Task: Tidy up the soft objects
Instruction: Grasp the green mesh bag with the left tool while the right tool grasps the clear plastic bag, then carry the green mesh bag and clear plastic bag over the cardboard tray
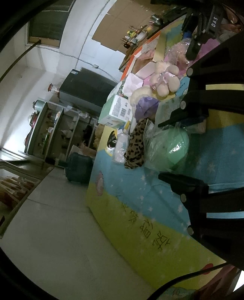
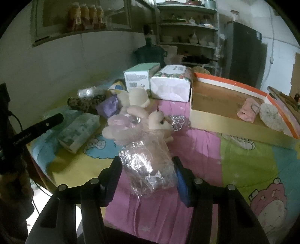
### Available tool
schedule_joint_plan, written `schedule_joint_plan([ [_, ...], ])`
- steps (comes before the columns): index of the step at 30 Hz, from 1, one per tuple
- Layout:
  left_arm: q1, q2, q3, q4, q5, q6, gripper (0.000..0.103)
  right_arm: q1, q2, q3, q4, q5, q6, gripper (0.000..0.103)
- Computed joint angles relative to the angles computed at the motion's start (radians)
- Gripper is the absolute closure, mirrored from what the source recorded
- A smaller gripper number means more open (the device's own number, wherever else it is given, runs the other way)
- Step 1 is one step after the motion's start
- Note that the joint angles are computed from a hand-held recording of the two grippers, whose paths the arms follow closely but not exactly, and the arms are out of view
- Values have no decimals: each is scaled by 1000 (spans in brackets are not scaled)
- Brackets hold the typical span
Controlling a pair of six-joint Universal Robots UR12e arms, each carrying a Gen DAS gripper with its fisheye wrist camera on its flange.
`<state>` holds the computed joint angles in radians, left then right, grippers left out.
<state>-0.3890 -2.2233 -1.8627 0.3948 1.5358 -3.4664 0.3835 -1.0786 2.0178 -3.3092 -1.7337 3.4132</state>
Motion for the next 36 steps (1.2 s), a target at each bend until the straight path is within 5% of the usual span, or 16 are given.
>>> schedule_joint_plan([
  [14,-15,25,-13,42,32,23,58,6,-20,13,-63,2,-25,48],
  [36,-55,14,61,-18,49,74,58,-27,-30,25,-127,30,-30,48],
])
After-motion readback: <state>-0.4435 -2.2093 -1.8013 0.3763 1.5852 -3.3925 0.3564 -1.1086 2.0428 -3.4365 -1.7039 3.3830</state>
